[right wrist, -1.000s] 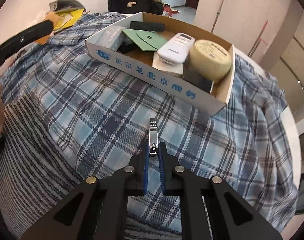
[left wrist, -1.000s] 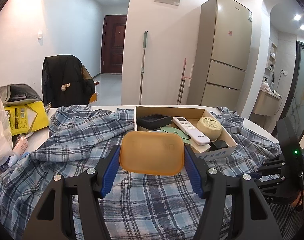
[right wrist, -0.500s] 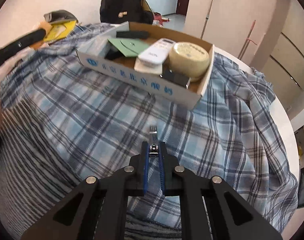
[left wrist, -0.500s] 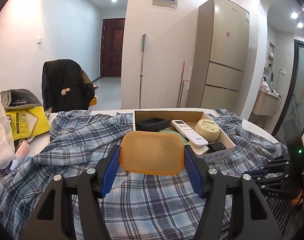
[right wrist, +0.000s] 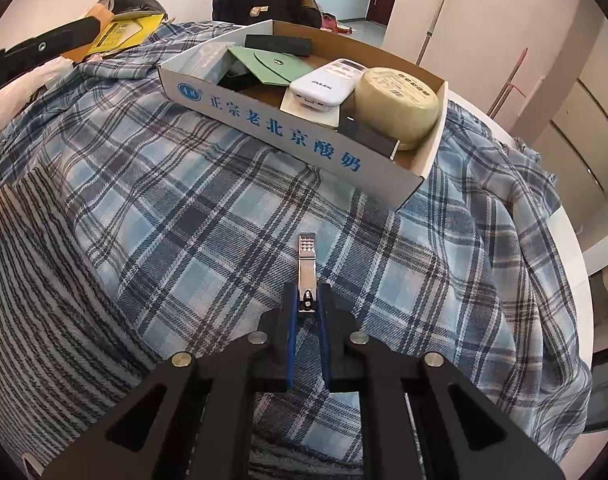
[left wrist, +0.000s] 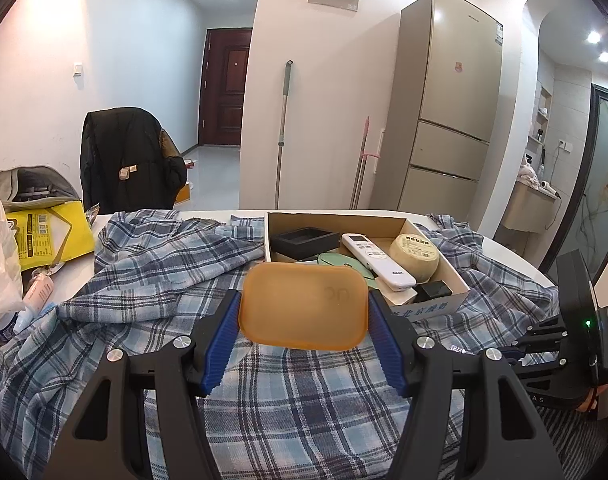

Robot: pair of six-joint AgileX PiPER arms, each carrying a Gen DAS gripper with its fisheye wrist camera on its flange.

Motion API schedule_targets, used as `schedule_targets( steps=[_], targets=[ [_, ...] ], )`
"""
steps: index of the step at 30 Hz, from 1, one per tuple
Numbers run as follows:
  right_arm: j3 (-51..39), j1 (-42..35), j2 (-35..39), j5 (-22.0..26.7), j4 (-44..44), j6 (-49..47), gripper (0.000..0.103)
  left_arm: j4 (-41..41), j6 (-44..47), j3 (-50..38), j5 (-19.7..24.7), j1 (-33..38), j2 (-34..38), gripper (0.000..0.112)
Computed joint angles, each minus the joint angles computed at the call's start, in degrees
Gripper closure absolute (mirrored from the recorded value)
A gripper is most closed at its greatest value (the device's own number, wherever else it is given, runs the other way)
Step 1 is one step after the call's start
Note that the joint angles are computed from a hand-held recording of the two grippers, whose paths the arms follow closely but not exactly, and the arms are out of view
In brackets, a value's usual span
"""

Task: Organize rigid objects
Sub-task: 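Carry the orange box and clipper into the cardboard box and release the orange box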

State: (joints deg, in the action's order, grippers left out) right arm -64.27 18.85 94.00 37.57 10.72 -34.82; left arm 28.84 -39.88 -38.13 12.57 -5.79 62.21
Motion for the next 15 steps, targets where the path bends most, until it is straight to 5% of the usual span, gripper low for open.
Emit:
schedule_targets(
  steps=[7,15],
  targets=[
    [1.3,-0.9,-3.8,-1.7,4.5,-2.4,0.095,12.5,-12.0,-0.6,4.4,-4.2,-3.5,0.048],
    [-10.9,-0.6,-4.3,1.6,9.6,-0.4,0.095,12.9,-9.9,-13.1,15.6,-10.2,2.0,0.048]
  ],
)
